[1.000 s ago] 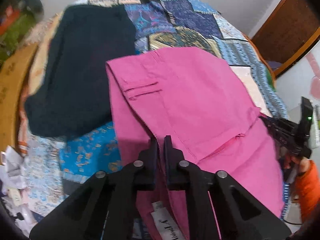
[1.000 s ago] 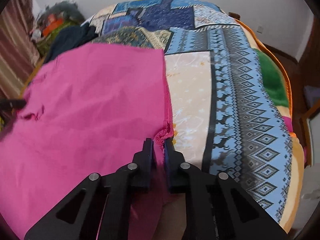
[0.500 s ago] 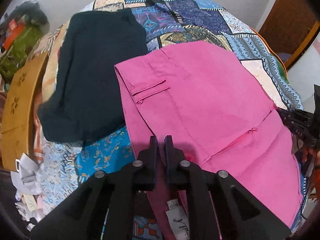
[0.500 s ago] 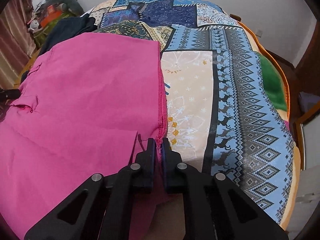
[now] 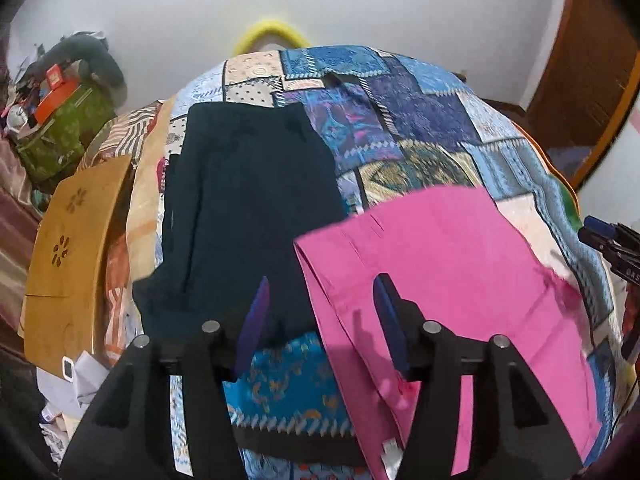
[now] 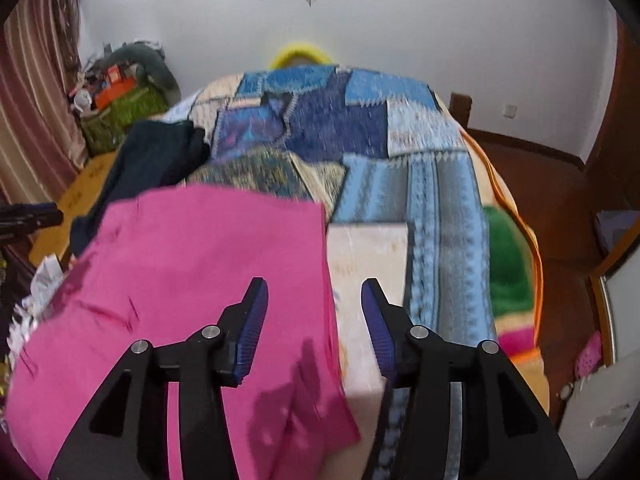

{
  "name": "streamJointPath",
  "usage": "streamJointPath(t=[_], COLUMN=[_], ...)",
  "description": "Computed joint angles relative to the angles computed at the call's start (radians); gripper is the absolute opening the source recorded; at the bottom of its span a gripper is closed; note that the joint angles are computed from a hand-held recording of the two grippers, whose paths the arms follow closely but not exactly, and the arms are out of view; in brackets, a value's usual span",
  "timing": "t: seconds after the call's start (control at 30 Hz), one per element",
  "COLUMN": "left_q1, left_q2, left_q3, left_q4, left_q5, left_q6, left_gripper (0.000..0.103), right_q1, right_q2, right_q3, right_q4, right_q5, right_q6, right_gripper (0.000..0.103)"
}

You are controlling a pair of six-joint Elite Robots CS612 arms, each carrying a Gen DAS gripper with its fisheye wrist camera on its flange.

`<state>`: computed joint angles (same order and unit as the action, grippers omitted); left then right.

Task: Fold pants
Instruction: 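Lift the hem with both tools and fold it over toward the waistband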

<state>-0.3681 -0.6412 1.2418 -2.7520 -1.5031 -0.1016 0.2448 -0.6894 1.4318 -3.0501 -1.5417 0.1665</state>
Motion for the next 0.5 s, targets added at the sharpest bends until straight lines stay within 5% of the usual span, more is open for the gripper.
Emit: streamJointPath(t=[0.5], left_q1=[0.036], left_q2=[0.163], left_q3=[-0.259], left_q4=[0.224], left_q5=[-0.061], left_q6=[-0.078], left_gripper=[0.055], right_q1=[-0.014], right_q2=[0.182], right_q3=[-0.33], right_q4=[0.285], right_q5=[0.079], right_q6=[-0.002], right_gripper=[0.046])
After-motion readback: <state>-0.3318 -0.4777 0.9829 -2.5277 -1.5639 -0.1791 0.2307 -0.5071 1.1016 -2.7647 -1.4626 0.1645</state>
